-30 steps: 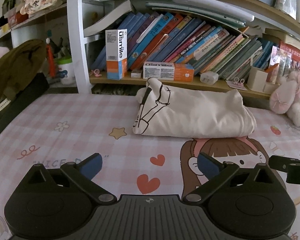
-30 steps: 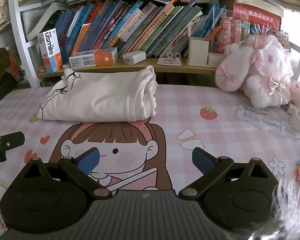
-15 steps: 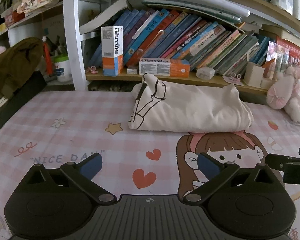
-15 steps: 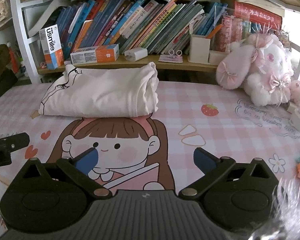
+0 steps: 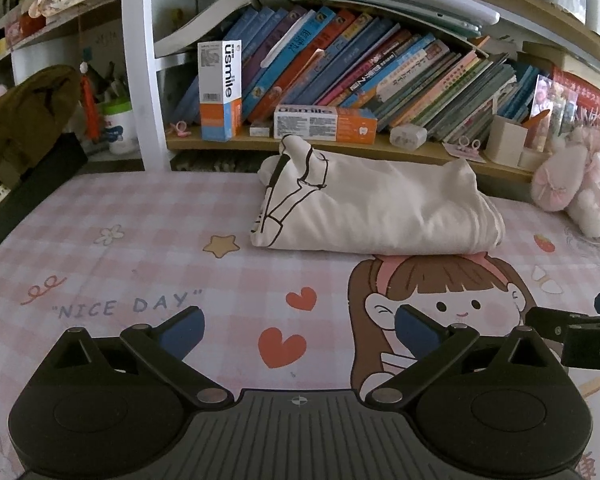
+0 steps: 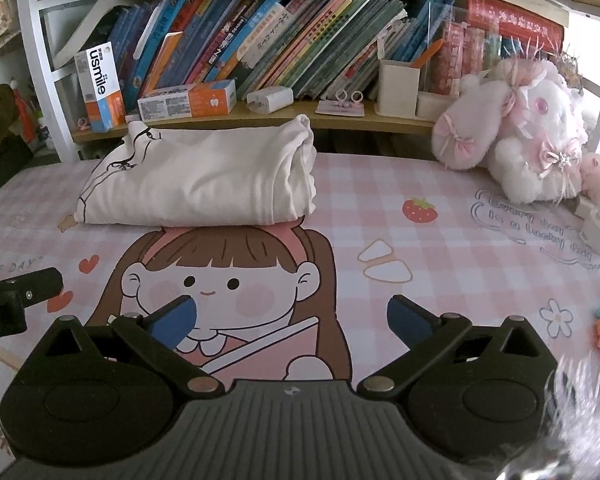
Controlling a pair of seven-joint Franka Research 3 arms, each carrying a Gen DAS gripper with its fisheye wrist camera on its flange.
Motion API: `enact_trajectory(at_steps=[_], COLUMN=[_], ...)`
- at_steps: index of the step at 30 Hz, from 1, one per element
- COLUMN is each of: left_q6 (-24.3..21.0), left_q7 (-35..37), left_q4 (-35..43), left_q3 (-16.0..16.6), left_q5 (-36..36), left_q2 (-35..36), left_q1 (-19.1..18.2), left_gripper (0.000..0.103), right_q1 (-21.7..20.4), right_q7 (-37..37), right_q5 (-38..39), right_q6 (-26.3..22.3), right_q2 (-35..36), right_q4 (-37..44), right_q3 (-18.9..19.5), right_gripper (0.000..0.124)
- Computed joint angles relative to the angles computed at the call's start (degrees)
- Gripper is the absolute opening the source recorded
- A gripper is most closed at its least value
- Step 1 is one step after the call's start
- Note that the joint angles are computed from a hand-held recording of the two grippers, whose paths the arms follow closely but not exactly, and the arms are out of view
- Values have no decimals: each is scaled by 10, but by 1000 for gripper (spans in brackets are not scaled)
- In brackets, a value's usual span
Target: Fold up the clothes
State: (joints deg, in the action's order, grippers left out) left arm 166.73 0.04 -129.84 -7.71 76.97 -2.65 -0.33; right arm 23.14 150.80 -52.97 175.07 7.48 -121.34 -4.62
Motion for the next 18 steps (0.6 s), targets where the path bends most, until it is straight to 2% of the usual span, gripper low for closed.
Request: enact_trajectory(at_steps=[6,12,18], left_q6=[-1,28,11], left_q7=[-3,-22,1], left_q4=[1,0,0], left_q3=[1,4,1], left_q5=[-2,23,19], left_q2=[2,3,4], left_q1=[0,4,0], left_gripper=[102,103,103], right_q1=[0,3,10], right_q7=[-13,-37,-50], right_q5=[15,41,55], right_q6=[1,-1,-1], right_q2=[3,5,9], right_q4=[-1,-2,-2], right_q3=[2,2,-4], right_gripper=[103,103,103])
